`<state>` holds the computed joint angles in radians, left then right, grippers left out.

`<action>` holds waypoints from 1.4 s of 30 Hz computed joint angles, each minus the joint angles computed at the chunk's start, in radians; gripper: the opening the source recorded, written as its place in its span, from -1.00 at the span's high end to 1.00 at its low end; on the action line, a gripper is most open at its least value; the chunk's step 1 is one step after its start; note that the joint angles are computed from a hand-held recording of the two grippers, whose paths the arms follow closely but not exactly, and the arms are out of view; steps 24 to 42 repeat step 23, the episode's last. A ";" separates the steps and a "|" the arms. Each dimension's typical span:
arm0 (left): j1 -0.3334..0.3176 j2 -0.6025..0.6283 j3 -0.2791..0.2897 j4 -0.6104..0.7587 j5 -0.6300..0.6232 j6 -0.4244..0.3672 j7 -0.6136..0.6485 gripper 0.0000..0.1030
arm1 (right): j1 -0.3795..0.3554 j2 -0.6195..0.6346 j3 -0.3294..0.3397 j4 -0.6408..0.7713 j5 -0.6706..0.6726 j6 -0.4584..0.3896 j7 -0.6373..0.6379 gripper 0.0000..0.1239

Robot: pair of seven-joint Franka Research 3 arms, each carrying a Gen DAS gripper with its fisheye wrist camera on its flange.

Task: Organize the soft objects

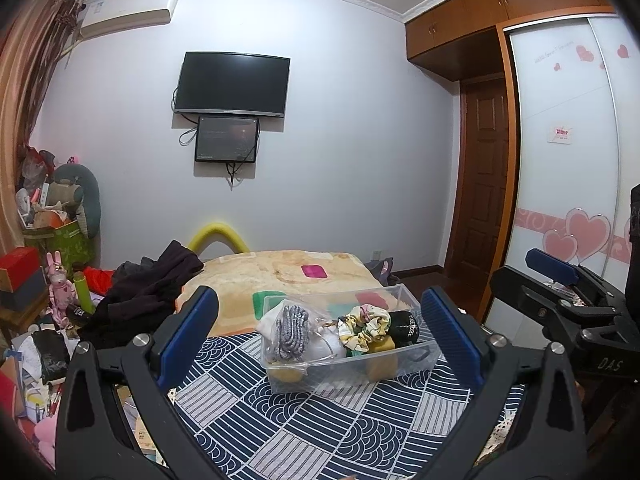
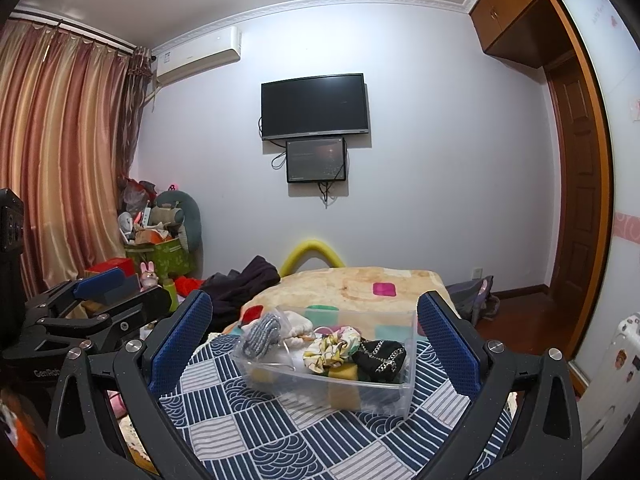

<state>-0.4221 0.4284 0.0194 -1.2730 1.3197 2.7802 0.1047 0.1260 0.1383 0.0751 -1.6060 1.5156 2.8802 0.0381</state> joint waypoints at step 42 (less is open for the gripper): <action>0.008 0.000 -0.002 -0.007 -0.023 0.017 -0.001 -0.99 | -0.002 0.000 -0.001 -0.005 -0.004 -0.006 0.011 -0.66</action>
